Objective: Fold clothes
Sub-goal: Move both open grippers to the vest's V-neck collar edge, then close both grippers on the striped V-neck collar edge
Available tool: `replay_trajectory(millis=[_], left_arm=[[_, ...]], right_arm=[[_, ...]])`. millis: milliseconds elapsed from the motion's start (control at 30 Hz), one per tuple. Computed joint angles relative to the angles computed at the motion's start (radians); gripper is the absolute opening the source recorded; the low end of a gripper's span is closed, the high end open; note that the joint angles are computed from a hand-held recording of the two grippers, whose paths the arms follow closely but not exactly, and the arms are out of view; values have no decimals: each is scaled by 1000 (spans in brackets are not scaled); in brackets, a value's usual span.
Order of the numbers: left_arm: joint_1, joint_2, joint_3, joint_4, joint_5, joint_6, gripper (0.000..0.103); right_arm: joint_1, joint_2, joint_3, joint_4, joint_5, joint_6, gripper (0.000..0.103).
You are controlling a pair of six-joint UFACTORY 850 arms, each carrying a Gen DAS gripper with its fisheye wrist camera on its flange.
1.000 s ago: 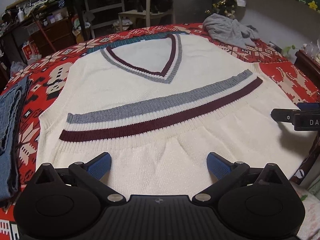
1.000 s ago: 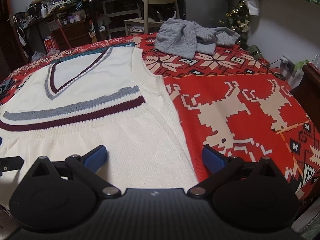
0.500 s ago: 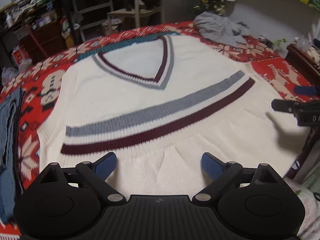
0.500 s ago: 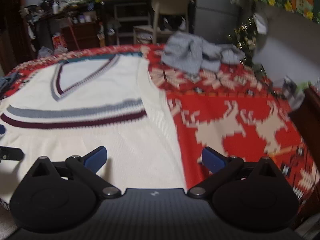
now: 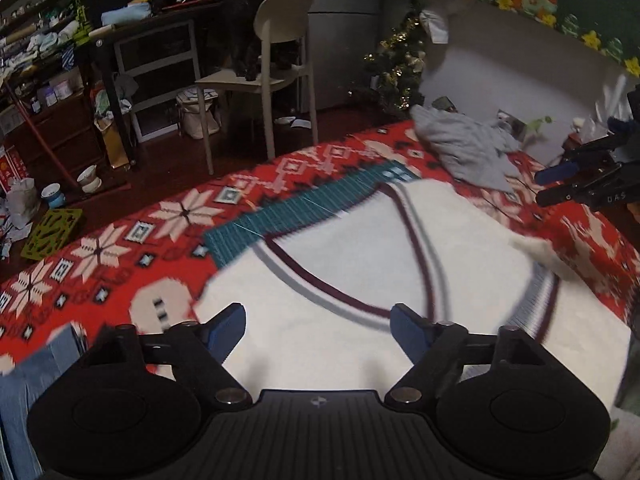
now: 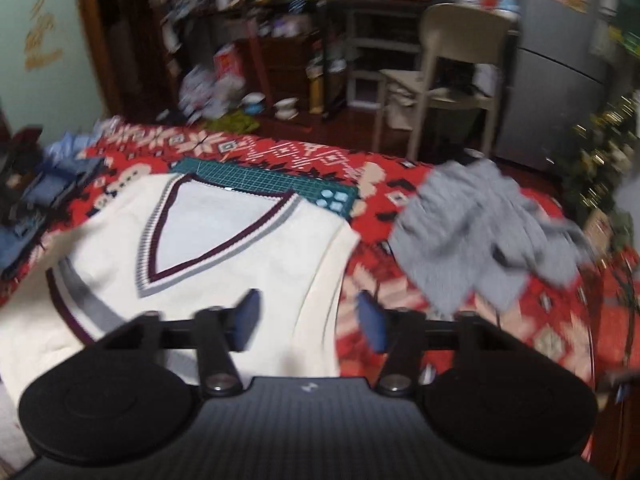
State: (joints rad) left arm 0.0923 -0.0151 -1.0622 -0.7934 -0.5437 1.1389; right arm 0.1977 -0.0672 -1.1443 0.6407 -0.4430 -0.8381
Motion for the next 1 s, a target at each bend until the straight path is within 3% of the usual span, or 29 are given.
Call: replay_trajectory(millis=[67,133,233,367,433,633,900,933,967,1000], left_arm=[[18,-81,-76,9,-24,24,70],[24,-158,-148,60,-30,4,47],[34,-268,-257,126,-66,-52,34],[44,-350,-336,84,-117,23,33],[49,-376,-361,49,-156,71,32],[37,-424,-417,122,-197,45,22],[24,-457,-440,146,-178,30,22],[22,-460,-443,140,-179,28,21],[21,-462,-446,137,-185,30,18],[21,-465,-452,136,-201,37,8]], right_arm=[[-4,-86,-97,-4,-40,-45,32],[-4,-167,-189,-5,-76,-77,31],[2,-283,-326,-36,-132,-90,25],[11,-422,-499,-88,-229,-108,24],[17,-486,-579,-114,-271,-112,18],[28,-607,-728,-151,-390,-101,17],[46,-655,-769,-190,-389,-77,24],[46,-660,-778,-192,-398,-70,23],[49,-661,-780,-197,-400,-69,14],[52,-660,-781,-204,-402,-70,11]])
